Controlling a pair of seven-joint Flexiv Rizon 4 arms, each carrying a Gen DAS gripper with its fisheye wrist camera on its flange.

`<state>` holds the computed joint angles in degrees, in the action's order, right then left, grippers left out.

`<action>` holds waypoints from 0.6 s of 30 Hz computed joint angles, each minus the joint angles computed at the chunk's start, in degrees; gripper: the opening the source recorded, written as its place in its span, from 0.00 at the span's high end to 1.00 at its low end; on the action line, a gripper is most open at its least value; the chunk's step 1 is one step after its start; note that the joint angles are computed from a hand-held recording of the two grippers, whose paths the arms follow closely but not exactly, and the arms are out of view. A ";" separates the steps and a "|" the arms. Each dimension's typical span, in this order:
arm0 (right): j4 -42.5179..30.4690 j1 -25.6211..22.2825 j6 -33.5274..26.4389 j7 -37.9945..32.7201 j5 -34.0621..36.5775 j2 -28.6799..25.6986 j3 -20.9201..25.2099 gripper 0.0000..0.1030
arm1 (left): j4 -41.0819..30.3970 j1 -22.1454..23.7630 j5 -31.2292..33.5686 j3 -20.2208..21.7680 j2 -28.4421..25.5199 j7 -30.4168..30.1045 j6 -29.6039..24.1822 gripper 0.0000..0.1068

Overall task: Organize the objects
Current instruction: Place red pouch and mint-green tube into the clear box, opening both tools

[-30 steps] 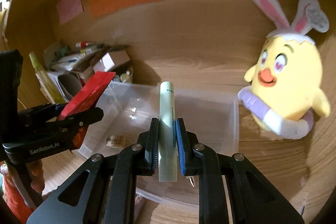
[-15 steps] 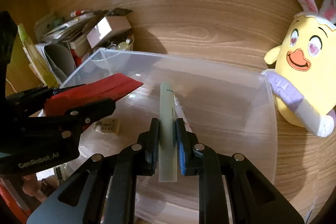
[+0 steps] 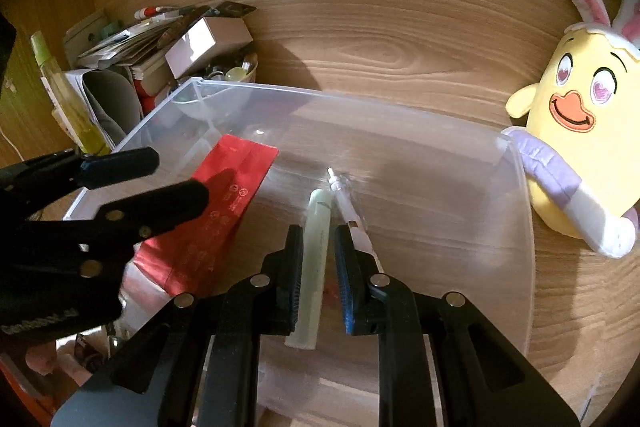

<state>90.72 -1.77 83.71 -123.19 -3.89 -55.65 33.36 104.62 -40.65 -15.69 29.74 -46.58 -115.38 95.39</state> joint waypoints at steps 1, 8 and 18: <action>0.33 -0.33 0.23 -0.24 0.09 0.23 0.28 0.86 | 0.29 -0.76 -0.04 0.71 0.15 -0.29 0.15 0.43; 4.57 -4.88 3.97 -2.17 -0.30 2.11 4.66 0.77 | 4.57 -6.14 -1.42 5.24 2.09 -0.69 2.56 0.37; 13.72 -16.76 10.60 -3.15 -5.37 2.99 14.90 0.55 | 11.89 -12.98 -8.42 7.98 4.15 3.15 7.56 0.24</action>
<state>104.45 -18.53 94.30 -126.34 -9.26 -52.67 48.26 116.51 -53.63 -24.11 37.73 -42.43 -112.23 102.95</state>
